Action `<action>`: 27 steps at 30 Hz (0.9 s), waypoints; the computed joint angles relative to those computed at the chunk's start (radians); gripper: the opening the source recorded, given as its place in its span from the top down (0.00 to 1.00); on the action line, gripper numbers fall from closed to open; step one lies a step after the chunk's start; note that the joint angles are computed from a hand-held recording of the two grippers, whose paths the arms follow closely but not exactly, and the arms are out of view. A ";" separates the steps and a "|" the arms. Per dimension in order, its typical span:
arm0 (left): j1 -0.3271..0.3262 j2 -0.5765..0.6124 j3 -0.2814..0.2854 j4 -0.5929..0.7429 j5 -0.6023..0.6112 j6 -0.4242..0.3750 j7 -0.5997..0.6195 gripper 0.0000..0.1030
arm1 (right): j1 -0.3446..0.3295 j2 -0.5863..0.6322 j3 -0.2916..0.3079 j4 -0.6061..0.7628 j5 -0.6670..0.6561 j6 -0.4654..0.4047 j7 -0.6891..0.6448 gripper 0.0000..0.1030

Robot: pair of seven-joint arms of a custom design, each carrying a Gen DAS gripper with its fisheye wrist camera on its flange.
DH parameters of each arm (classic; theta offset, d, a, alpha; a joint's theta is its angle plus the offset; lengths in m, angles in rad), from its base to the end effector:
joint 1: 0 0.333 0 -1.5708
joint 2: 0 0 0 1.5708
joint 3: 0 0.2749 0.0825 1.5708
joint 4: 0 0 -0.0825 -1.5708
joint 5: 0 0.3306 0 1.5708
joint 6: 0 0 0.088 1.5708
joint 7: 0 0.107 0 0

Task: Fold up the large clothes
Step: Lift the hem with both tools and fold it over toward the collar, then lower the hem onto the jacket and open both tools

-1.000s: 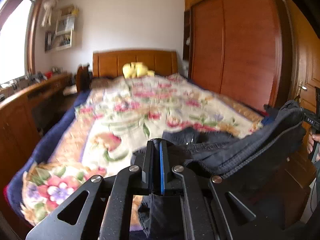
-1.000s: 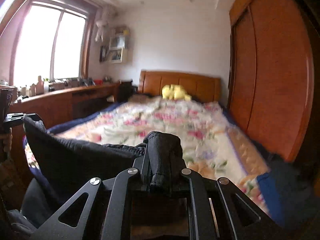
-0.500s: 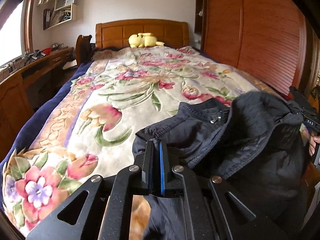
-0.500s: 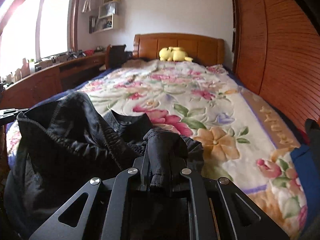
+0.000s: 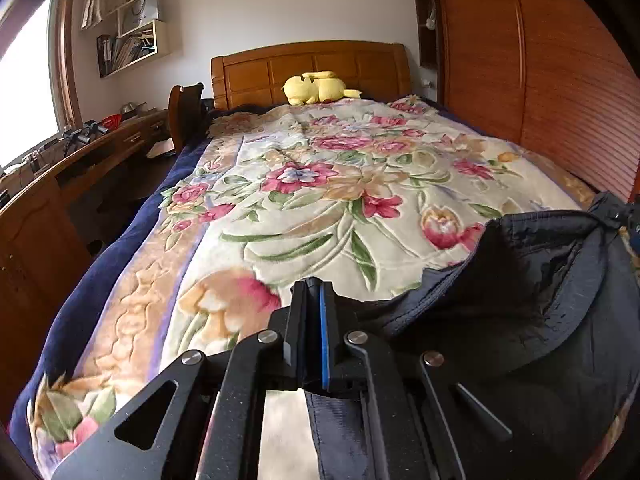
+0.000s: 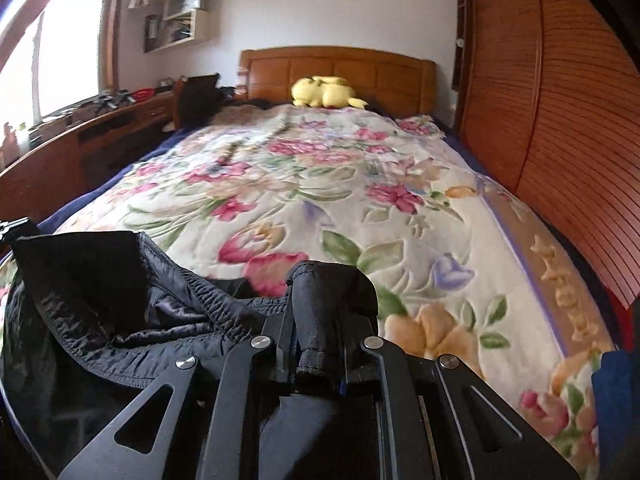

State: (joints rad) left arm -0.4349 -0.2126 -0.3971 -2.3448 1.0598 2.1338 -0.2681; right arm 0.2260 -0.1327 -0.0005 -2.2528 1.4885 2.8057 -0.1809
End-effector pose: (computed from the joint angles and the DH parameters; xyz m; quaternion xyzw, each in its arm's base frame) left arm 0.3269 -0.3076 0.4205 -0.7376 0.4937 -0.2242 0.4024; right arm 0.4818 0.0616 0.4496 -0.7849 0.3767 -0.2377 0.4307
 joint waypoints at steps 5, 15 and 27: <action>0.038 0.053 0.038 0.019 0.041 0.071 -0.023 0.94 | 0.026 0.082 0.039 0.074 -0.053 0.088 0.069 0.86; 0.087 0.067 0.080 -0.032 0.114 0.257 -0.098 0.94 | -0.005 0.241 0.064 0.202 -0.056 0.034 0.110 0.58; 0.064 -0.099 0.020 -0.180 0.072 0.365 -0.119 0.81 | -0.047 0.198 0.052 0.161 -0.081 0.037 0.024 0.34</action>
